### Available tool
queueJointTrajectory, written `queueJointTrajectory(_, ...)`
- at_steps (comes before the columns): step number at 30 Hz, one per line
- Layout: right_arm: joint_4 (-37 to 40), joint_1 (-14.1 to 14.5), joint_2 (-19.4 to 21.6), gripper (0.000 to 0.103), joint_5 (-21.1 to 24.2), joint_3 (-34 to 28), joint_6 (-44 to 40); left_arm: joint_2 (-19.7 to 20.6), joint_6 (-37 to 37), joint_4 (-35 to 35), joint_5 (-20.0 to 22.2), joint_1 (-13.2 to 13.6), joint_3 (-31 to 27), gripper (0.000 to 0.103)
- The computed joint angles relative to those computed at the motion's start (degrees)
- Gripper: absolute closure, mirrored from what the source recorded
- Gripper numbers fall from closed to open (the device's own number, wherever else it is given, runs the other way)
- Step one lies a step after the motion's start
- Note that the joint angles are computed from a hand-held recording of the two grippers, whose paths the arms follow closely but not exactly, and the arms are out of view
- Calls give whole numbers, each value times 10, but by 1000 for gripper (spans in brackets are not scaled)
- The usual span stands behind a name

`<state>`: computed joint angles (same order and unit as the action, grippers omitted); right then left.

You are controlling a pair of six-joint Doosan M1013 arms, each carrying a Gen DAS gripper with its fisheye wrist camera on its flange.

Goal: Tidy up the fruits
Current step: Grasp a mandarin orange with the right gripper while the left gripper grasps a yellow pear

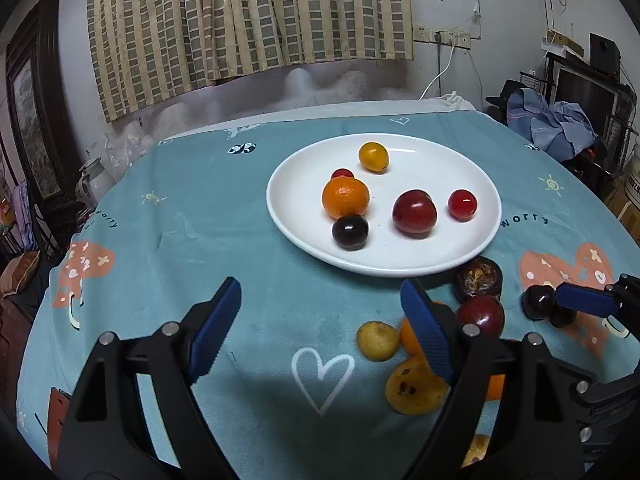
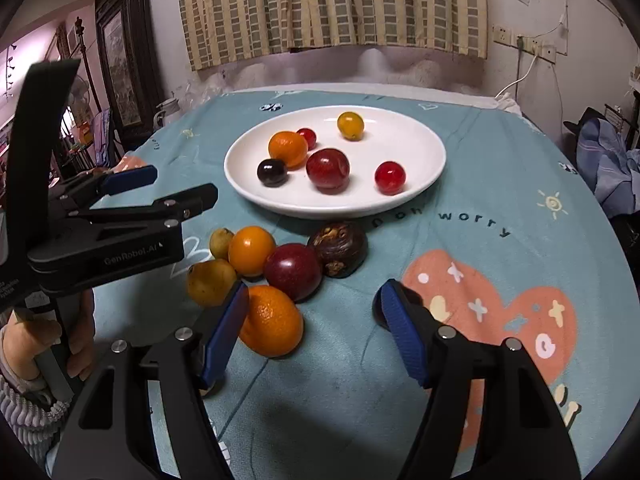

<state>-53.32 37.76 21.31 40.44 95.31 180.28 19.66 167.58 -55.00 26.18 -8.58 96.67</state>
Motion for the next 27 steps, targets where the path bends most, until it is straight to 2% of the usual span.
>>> queueJointTrajectory(8,7,-6,-2,34,-31,7,-5,1,-13,16,-8,-1,-1,15)
queueJointTrajectory(11,11,-5,-1,34,-39,6,-14,5,-42,41,-5,0,-8,14)
queueJointTrajectory(16,37,-7,2,35,-57,3,-47,11,-79,75,6,2,-17,14)
queueJointTrajectory(19,83,-11,5,38,-76,0,-87,11,-81,89,16,3,-16,13)
queueJointTrajectory(22,146,-17,11,51,-88,-6,-147,9,-69,102,40,7,-11,13)
queueJointTrajectory(24,146,-18,12,60,-85,-6,-142,8,-62,111,38,6,-5,13)
queueJointTrajectory(27,150,-23,3,62,-100,4,-127,9,-58,110,42,7,-5,13)
